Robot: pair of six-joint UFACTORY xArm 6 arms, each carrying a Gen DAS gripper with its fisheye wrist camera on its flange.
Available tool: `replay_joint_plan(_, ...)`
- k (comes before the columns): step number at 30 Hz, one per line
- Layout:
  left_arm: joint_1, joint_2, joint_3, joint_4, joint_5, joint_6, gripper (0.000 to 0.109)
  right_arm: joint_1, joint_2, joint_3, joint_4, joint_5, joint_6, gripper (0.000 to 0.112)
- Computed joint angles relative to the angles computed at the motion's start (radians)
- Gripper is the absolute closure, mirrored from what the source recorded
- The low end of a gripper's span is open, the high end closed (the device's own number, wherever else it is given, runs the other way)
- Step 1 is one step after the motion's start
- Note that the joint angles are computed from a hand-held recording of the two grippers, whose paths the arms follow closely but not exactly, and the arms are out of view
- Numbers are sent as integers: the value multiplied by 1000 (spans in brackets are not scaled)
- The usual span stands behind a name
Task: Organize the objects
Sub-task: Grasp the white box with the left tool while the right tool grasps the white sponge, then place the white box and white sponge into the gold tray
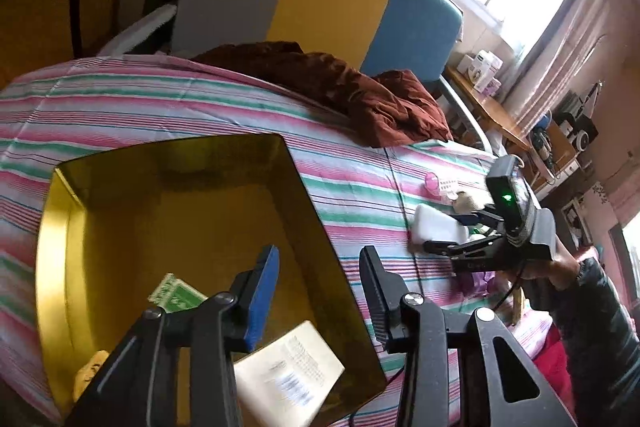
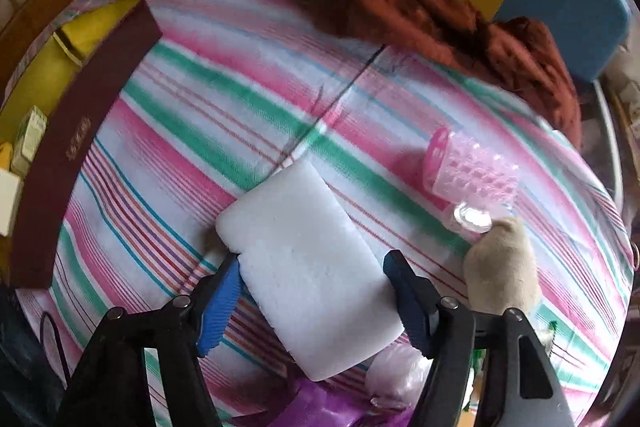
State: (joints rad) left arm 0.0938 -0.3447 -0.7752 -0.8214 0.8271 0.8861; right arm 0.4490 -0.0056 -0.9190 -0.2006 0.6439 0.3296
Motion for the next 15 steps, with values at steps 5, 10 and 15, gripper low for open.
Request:
replay_joint_plan(5, 66, -4, 12, 17, -2, 3, 64, 26, -67, 15, -136, -4, 160, 41)
replay_joint_plan(10, 123, -28, 54, 37, -39, 16, 58, 128, -140, 40, -237, -44, 396, 41)
replay_joint_plan(15, 171, -73, 110, 29, -98, 50, 50, 220, -86, -15, -219, -167, 526, 40)
